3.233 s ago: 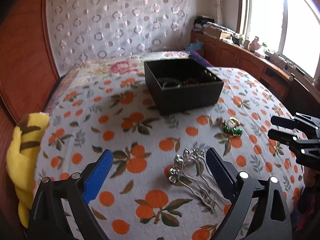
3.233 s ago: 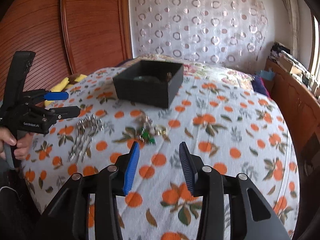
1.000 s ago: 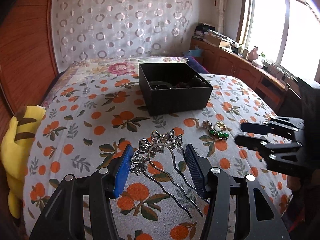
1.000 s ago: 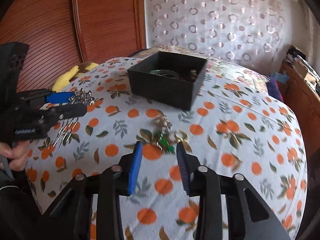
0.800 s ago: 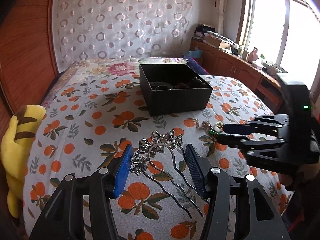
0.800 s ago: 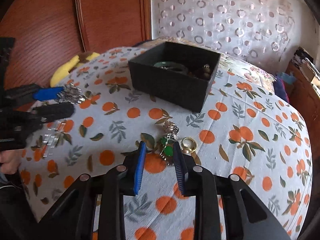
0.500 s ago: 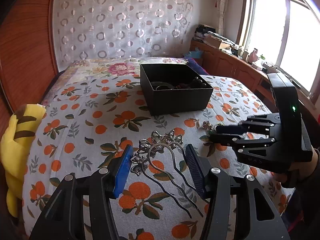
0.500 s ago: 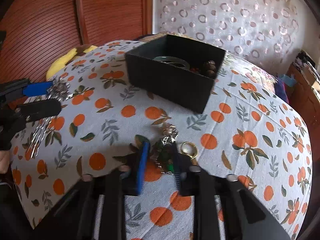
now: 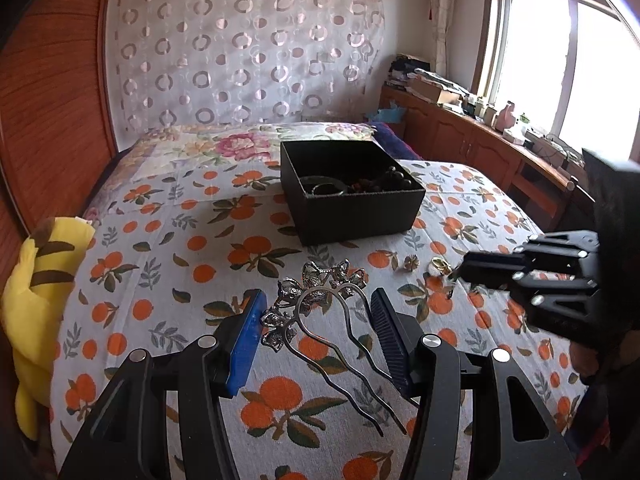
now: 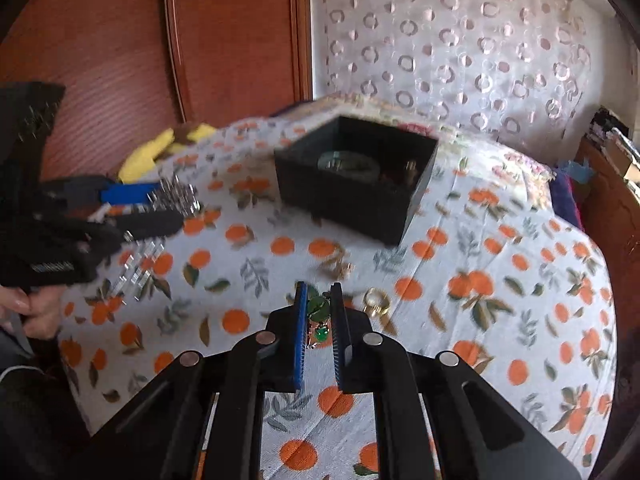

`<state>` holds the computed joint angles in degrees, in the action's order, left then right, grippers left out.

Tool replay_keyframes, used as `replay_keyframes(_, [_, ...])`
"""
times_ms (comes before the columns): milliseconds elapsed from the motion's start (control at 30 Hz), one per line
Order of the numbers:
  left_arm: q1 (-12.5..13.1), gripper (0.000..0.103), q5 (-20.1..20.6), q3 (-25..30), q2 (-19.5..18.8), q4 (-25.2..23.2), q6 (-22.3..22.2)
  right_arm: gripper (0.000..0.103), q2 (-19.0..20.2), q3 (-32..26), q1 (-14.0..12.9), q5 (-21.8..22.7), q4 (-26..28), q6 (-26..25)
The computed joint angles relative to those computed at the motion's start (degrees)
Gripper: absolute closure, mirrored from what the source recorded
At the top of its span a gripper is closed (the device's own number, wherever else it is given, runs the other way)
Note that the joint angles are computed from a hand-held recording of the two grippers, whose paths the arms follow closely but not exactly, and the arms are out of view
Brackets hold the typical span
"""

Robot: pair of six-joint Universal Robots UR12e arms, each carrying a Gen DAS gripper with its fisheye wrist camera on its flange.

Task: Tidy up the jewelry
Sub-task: 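Carry earring with right tool and hair combs with left tool into box, open both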

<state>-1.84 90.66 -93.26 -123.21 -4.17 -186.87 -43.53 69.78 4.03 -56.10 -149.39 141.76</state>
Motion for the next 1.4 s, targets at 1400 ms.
replay_keyframes(1400, [0.8,0.051,1.1,14.0,-6.5,-3.4,3.1,0.085,12.7,-26.6,2.2,-0.1,8.3,10.9])
